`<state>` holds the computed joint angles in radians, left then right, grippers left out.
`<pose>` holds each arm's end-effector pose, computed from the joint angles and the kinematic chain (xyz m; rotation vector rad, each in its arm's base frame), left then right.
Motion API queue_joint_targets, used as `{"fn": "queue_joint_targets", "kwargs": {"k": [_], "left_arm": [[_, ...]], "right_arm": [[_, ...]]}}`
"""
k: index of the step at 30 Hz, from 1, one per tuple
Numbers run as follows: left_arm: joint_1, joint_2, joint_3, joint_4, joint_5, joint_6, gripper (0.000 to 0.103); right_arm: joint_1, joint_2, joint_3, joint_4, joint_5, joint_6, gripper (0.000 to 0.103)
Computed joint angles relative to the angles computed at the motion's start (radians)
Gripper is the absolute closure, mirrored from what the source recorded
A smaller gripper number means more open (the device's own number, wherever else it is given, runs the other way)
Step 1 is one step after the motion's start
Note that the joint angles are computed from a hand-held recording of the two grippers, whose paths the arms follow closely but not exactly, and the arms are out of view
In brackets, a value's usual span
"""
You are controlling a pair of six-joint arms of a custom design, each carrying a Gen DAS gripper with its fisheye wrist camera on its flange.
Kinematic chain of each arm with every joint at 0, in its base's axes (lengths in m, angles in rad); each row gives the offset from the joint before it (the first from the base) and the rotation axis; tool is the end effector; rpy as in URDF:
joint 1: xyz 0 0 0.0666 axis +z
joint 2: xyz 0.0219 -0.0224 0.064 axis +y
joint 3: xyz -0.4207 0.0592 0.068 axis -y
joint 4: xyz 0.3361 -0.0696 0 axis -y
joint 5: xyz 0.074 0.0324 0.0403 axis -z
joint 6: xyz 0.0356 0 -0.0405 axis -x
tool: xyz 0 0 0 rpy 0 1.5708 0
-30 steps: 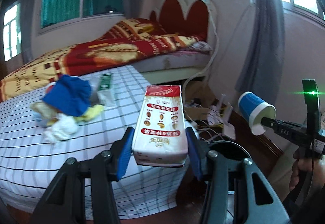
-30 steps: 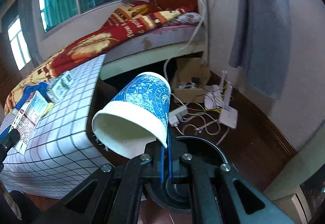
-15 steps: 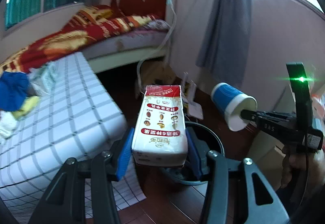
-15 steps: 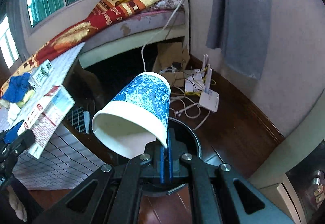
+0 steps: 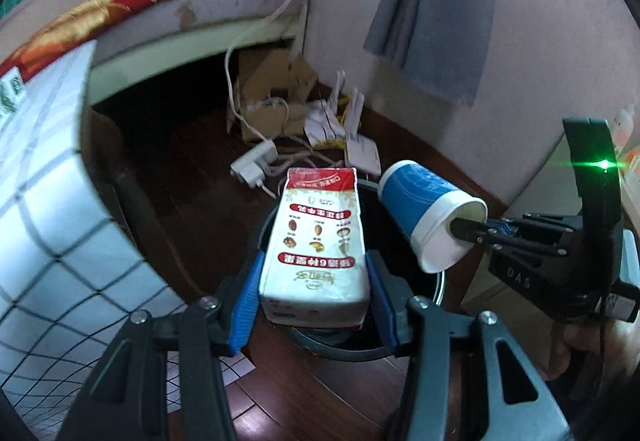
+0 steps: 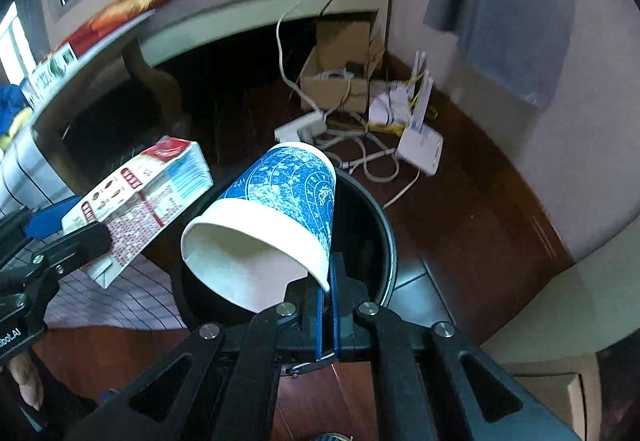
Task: Collect trash
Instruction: 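Carry the carton with left gripper while right gripper carries the cup to the bin, then open both grippers over the black bin, dropping carton and cup, then move both grippers back toward the remaining trash on the table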
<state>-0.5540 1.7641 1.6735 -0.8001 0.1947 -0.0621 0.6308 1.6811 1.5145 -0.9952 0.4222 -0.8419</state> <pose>0.4831 -0.3074 0.4152 0.8373 2.3477 -0.4505 0.4202 0.2883 0.3878 0.3830 2.5345 -0.0499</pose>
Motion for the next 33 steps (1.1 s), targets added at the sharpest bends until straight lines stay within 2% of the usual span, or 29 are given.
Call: {"fn": "queue_joint_targets", "kwargs": {"k": [3, 4, 5, 6, 7, 11, 12, 13, 16, 22, 33], "left_arm": [[-0.004, 0.041, 0.036, -0.052, 0.024, -0.018, 0.050], [-0.008, 0.062, 0.054, -0.072, 0.011, -0.016, 0.039], [-0.013, 0.071, 0.058, -0.082, -0.018, -0.004, 0.024], [-0.014, 0.073, 0.054, -0.080, -0.035, 0.007, 0.018], [-0.015, 0.069, 0.045, -0.071, -0.049, 0.017, 0.011], [-0.019, 0.049, 0.017, -0.051, -0.115, 0.025, 0.007], [-0.018, 0.044, 0.013, -0.047, -0.122, 0.027, 0.007], [-0.020, 0.037, 0.008, -0.041, -0.133, 0.031, 0.007], [-0.020, 0.026, 0.005, -0.020, -0.165, 0.039, 0.006], [-0.016, -0.010, 0.008, -0.003, -0.164, 0.045, 0.004], [0.006, -0.075, -0.012, 0.034, -0.198, 0.061, 0.000]], "right_arm": [[-0.019, 0.022, -0.010, 0.011, -0.030, 0.031, 0.098], [-0.031, 0.041, -0.001, -0.022, -0.045, 0.034, 0.085], [-0.038, 0.059, 0.011, -0.061, -0.050, 0.013, 0.069], [-0.045, 0.063, 0.007, -0.080, -0.050, -0.006, 0.031], [-0.050, 0.057, -0.009, -0.082, -0.039, -0.030, 0.013], [-0.070, 0.033, -0.040, -0.101, -0.054, -0.100, 0.011], [-0.071, 0.029, -0.041, -0.108, -0.050, -0.112, 0.008], [-0.070, 0.023, -0.042, -0.115, -0.041, -0.128, 0.003], [-0.056, 0.019, -0.027, -0.147, 0.001, -0.146, 0.001], [-0.009, 0.003, 0.019, -0.203, 0.102, -0.183, 0.000], [0.052, 0.004, 0.157, -0.271, 0.197, -0.188, 0.000]]}}
